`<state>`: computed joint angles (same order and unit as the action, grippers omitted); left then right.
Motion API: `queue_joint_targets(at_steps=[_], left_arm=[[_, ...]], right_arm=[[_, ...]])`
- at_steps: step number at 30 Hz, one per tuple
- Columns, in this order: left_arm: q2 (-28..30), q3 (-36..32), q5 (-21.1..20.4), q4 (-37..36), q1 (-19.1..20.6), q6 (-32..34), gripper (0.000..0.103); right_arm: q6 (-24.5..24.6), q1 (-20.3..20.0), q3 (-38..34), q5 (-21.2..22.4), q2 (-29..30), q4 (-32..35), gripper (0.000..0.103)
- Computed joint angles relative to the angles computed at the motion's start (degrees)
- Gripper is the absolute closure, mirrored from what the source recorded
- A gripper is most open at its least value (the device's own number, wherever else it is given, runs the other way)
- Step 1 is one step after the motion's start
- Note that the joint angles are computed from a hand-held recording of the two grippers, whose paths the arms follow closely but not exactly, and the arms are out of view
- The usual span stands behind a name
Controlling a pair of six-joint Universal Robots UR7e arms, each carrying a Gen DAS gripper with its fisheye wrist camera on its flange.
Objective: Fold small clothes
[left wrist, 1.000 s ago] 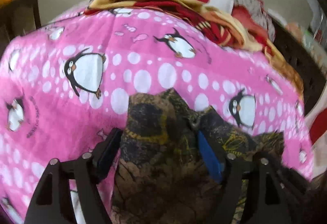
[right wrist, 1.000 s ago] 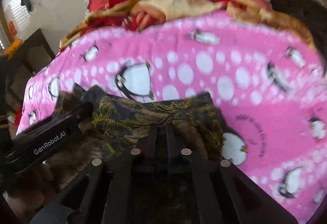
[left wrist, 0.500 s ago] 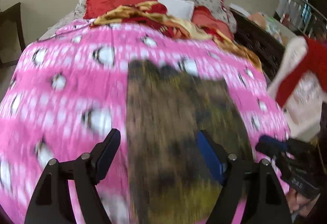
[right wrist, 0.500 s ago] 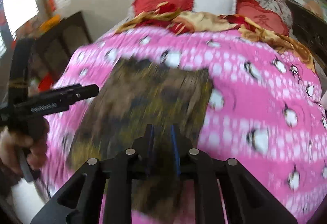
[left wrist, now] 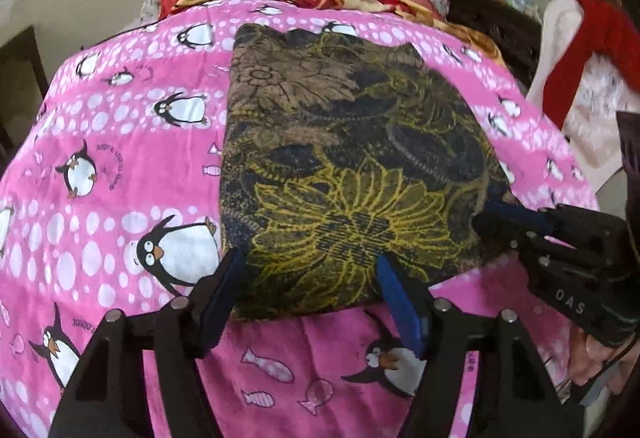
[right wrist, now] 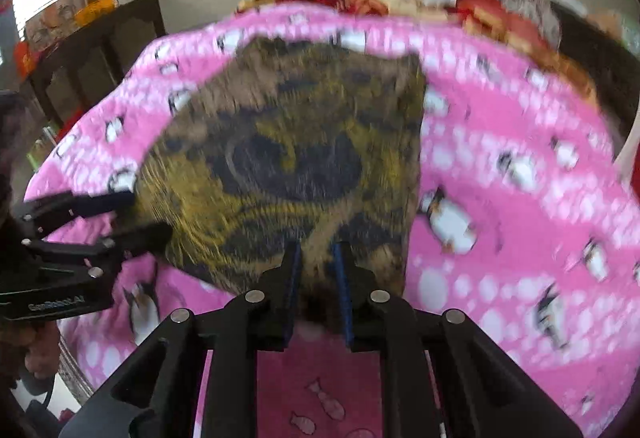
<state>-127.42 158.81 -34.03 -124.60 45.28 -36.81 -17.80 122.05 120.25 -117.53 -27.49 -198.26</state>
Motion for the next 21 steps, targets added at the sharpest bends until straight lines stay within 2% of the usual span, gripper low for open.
queue_joint_targets(at_steps=[3,5,6,7,10,15,21], left_arm=[[0.9,-0.2,-0.5,-0.1,0.7,-1.1,0.022],[3.4,-0.9,-1.6,-2.0,3.2,-0.7,0.004],[4.6,-0.7,-2.7,-4.6,4.5,0.2,0.003],[4.0,0.0,-2.0,-4.8,3.7,0.5,0.000],[5.8,-0.2,0.3,0.4,2.0,-3.5,0.000],[6.4,-0.1,1.1,1.7,1.4,-5.0,0.000],[7.0,-0.2,1.7,1.9,1.3,-5.8,0.000]], right_arm=[[0.3,-0.9,0.4,1.5,0.0,-0.9,0.091],[-0.5,-0.9,0.4,1.5,0.4,-1.9,0.089],[-0.7,-0.9,0.5,1.8,0.5,-2.2,0.089],[-0.6,-1.0,0.6,2.2,0.4,-2.4,0.088],[-0.4,-1.7,1.3,4.1,-0.1,-2.4,0.083],[-0.5,-2.0,1.6,5.5,-0.3,-2.5,0.078],[-2.2,-2.8,2.5,8.8,0.0,-4.4,0.061]])
